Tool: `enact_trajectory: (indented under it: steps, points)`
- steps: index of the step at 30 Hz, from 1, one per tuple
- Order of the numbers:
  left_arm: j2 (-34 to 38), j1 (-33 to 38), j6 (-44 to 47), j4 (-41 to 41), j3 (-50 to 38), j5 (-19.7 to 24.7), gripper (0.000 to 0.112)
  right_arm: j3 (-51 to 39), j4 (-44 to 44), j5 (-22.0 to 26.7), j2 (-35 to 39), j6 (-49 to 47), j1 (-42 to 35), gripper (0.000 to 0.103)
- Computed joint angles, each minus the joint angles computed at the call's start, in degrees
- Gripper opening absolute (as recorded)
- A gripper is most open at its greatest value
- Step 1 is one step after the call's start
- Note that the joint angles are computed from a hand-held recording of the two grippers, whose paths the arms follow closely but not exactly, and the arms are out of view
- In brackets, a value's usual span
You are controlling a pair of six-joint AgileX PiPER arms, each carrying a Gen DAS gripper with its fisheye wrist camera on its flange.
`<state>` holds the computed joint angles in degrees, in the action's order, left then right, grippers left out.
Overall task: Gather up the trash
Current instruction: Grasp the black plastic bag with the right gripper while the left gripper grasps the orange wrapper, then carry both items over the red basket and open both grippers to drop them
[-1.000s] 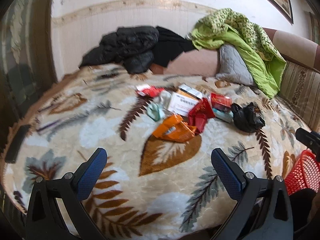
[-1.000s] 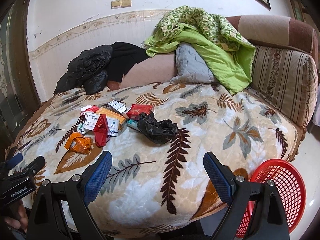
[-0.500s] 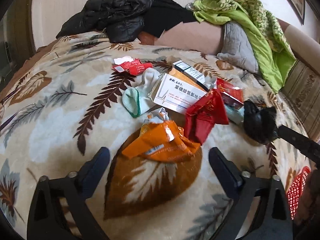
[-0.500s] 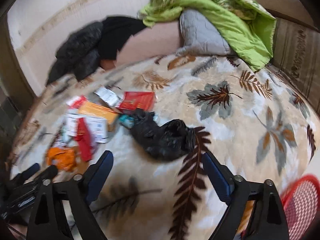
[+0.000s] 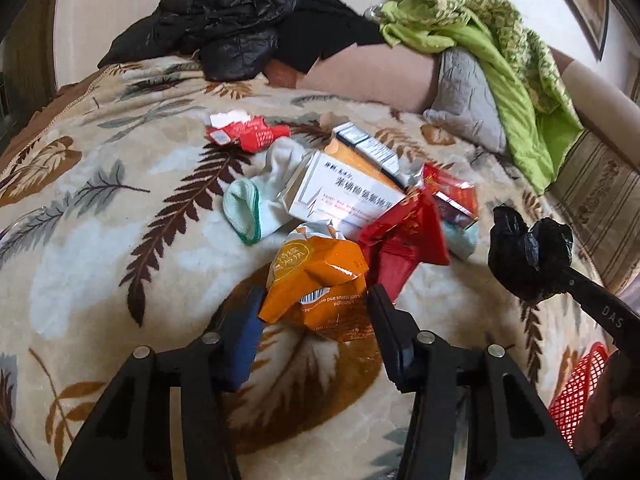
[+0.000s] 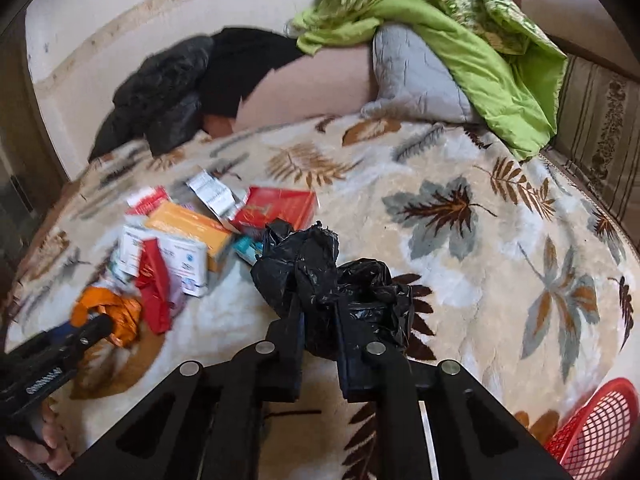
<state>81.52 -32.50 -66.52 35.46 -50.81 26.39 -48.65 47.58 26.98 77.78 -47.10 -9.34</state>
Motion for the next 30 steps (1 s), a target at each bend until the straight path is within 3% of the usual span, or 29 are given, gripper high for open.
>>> enact_trajectory:
  steps: [4, 11, 16, 20, 23, 30]
  points:
    - [-2.6, -2.4, -5.5, 6.1, 1.4, -0.2, 0.050, 1.6, 7.3, 3.1, -2.9, -6.8, -2.2, 0.013]
    - [-3.7, -7.4, -13.3, 15.9, 1.7, 2.6, 0.050, 2.9, 10.7, 7.4, -4.8, -9.2, -4.3, 0.013]
    - [-4.2, -8.6, -14.9, 18.2, 2.3, 2.3, 0.050, 3.3, 10.9, 8.0, -5.0, -9.4, -5.3, 0.013]
    - [-4.7, -9.8, -16.0, 19.3, 2.5, 1.5, 0.050, 4.0, 12.7, 11.6, -5.9, -10.7, -8.5, 0.013]
    - [-4.8, -12.5, -17.3, 21.8, 2.2, 1.7, 0.050, 4.6, 15.0, 17.4, -7.1, -12.6, -14.4, 0.013]
    - [-1.1, -22.1, -13.4, 20.4, -3.9, 0.5, 0.051, 4.2, 15.6, 40.6, -7.9, -19.7, -42.0, 0.013]
